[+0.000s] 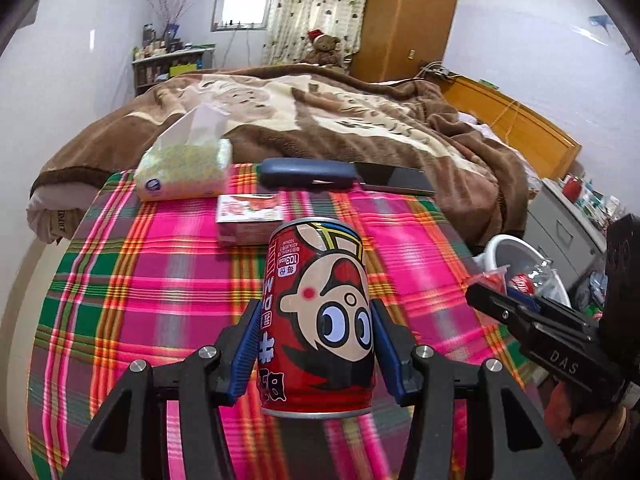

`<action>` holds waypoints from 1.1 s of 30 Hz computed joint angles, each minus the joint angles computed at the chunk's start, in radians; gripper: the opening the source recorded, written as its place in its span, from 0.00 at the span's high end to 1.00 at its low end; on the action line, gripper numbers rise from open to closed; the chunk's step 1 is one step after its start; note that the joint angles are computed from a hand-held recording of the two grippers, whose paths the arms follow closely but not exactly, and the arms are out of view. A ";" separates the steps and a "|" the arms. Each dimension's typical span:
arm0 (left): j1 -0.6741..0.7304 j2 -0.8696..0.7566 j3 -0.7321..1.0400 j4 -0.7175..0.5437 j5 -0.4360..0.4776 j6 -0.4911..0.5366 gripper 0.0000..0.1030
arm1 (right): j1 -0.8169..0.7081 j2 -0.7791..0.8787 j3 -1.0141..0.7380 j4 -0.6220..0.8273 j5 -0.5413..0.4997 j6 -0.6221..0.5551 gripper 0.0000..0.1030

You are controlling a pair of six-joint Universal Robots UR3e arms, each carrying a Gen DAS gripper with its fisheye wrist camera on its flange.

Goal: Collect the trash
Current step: 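Grasp the red cartoon-face can with the left tool while the right tool holds the jelly cup, then carry the cartoon can and jelly cup with both tools over the white bin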

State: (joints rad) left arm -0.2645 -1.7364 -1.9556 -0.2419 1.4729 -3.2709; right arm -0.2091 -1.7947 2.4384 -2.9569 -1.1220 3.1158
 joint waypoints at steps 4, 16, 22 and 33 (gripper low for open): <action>-0.079 -0.013 0.034 0.002 0.038 -0.024 0.49 | -0.100 -0.135 0.057 0.088 0.046 -0.059 0.69; -0.318 -0.177 0.271 -0.030 0.152 -0.088 0.49 | -0.537 -0.598 0.145 0.608 0.253 -0.358 0.69; -0.399 -0.291 0.439 -0.084 0.155 -0.103 0.49 | -0.816 -0.834 0.104 1.049 0.360 -0.616 0.68; -0.501 -0.555 0.831 -0.250 0.123 -0.120 0.49 | -1.065 -0.841 0.079 1.253 0.359 -0.849 0.68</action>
